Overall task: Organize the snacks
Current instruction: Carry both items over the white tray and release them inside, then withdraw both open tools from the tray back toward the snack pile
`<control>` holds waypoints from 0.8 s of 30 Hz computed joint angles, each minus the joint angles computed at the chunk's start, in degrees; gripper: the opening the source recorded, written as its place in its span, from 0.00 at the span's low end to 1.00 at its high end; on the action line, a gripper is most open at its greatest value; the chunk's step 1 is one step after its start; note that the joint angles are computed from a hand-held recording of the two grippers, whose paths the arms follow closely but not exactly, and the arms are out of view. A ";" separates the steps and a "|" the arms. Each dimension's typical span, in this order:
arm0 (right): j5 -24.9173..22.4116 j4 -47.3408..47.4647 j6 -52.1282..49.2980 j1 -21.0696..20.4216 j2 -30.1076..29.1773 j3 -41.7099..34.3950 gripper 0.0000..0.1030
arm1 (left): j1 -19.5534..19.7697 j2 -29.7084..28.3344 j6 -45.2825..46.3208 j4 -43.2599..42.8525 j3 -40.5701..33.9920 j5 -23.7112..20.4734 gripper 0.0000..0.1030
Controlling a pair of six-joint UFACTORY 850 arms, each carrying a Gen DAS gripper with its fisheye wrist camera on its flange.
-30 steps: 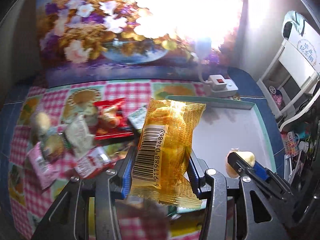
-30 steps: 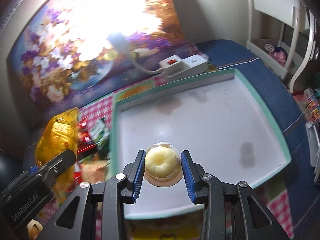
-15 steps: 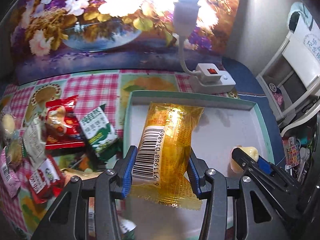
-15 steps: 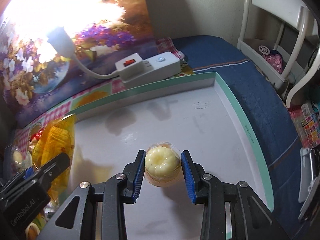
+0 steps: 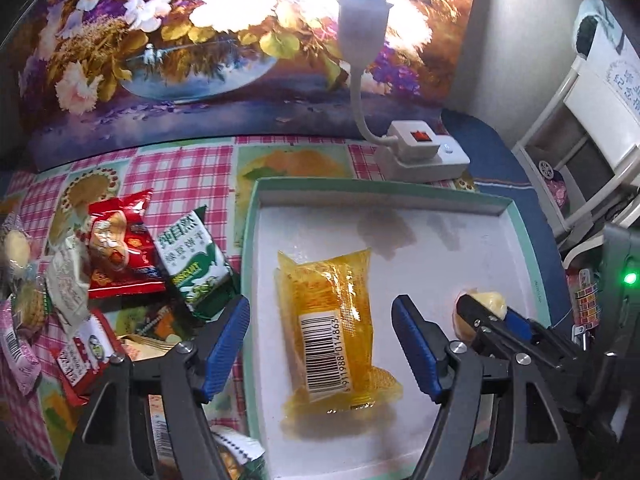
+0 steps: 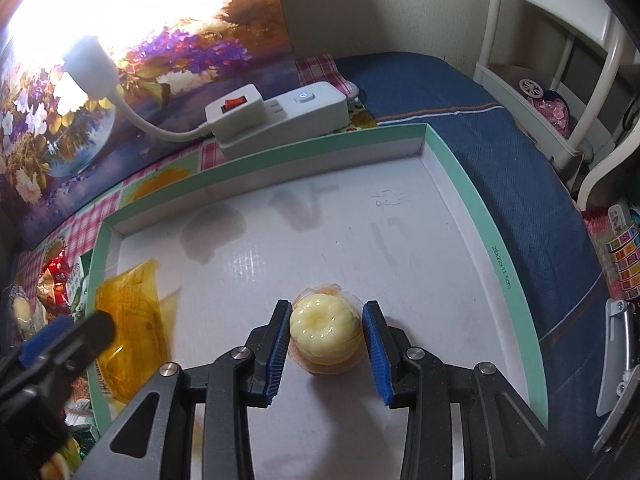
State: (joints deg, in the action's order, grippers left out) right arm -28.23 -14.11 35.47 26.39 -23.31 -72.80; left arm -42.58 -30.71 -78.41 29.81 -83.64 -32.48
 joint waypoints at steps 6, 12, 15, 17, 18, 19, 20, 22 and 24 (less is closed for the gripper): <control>-0.57 -0.27 0.54 0.31 0.82 0.32 0.42 | 0.15 1.64 -0.91 0.39 0.83 -4.47 0.78; -2.14 -0.46 0.71 1.12 1.47 -0.08 0.65 | 0.96 4.70 -4.47 1.04 4.09 -8.35 0.86; -2.68 -0.10 0.76 1.59 1.83 -0.18 0.79 | 1.19 6.29 -6.93 1.98 5.84 -10.97 0.86; -2.79 0.21 0.77 2.08 2.19 -0.23 0.88 | 1.30 7.25 -8.37 2.56 7.02 -12.90 0.86; -2.76 0.50 0.61 2.33 2.36 -0.27 0.90 | 1.44 7.69 -8.84 2.67 7.54 -13.95 0.87; -2.77 0.76 0.44 2.69 2.55 -0.33 0.95 | 1.57 8.30 -9.44 2.88 8.30 -14.96 0.87; -2.78 0.83 0.39 3.01 2.65 -0.43 1.00 | 1.61 9.01 -10.23 3.27 9.20 -15.95 0.87; -2.33 0.81 0.57 3.76 3.03 -0.41 1.00 | 1.75 10.43 -12.10 4.39 11.03 -17.57 0.88; -1.99 0.69 1.26 4.52 3.35 -0.38 1.00 | 2.00 11.84 -13.70 4.85 12.82 -18.97 0.97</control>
